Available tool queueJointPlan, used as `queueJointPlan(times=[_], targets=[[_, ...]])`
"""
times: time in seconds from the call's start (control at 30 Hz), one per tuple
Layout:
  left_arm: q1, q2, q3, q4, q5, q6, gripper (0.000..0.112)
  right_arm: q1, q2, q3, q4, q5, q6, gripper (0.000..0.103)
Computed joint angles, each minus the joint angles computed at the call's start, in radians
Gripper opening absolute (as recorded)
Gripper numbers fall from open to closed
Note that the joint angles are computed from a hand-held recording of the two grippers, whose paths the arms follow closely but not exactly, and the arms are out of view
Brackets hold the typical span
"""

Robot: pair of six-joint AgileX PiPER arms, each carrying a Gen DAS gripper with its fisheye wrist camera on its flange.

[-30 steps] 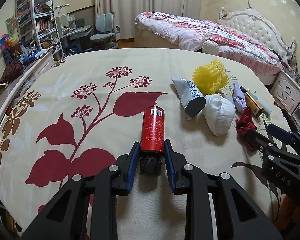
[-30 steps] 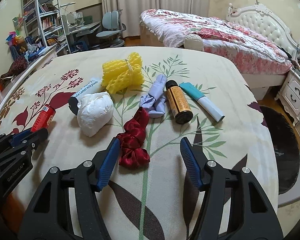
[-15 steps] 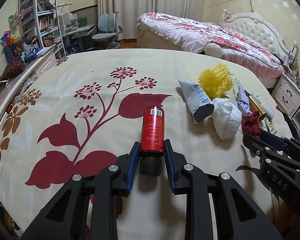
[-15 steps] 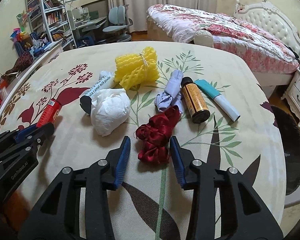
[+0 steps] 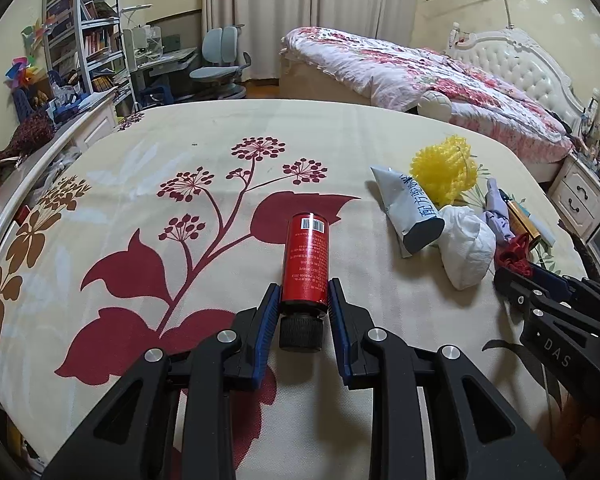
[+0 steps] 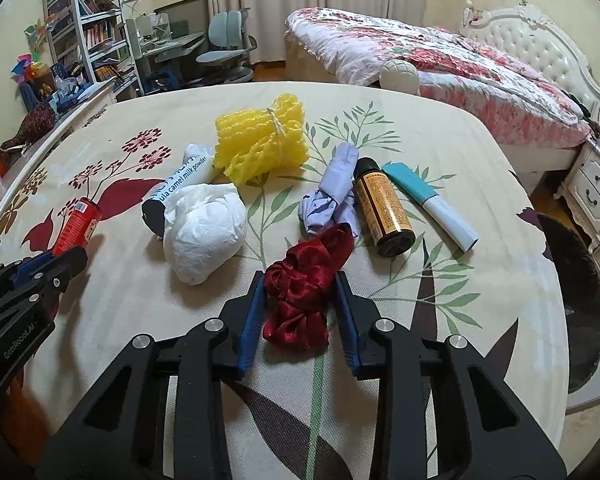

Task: Collect trash
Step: 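Close the right gripper on the dark red cloth while the left holds the can, then carry the red can and dark red cloth in both grippers over the black bin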

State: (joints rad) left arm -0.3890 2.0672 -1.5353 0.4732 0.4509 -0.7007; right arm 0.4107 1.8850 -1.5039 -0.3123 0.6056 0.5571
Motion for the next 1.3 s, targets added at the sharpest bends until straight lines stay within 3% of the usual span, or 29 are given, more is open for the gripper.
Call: queueJointPlan(times=[0.7, 1.1, 1.3], targets=[[-0.127, 0.002, -0.071, -0.035, -0.006, 0.044, 0.027, -0.117, -0.224, 0.254, -0.139, -0.072, 0.145, 0.032], [-0.240, 0.101, -0.273, -0.117, 0.046, 0.155, 0.027, -0.276, -0.336, 0.373, -0.182, -0.109, 0.175, 0.032], [-0.298, 0.193, -0.453, -0.162, 0.103, 0.219, 0.027, -0.381, -0.367, 0.410, -0.184, -0.134, 0.159, 0.032]])
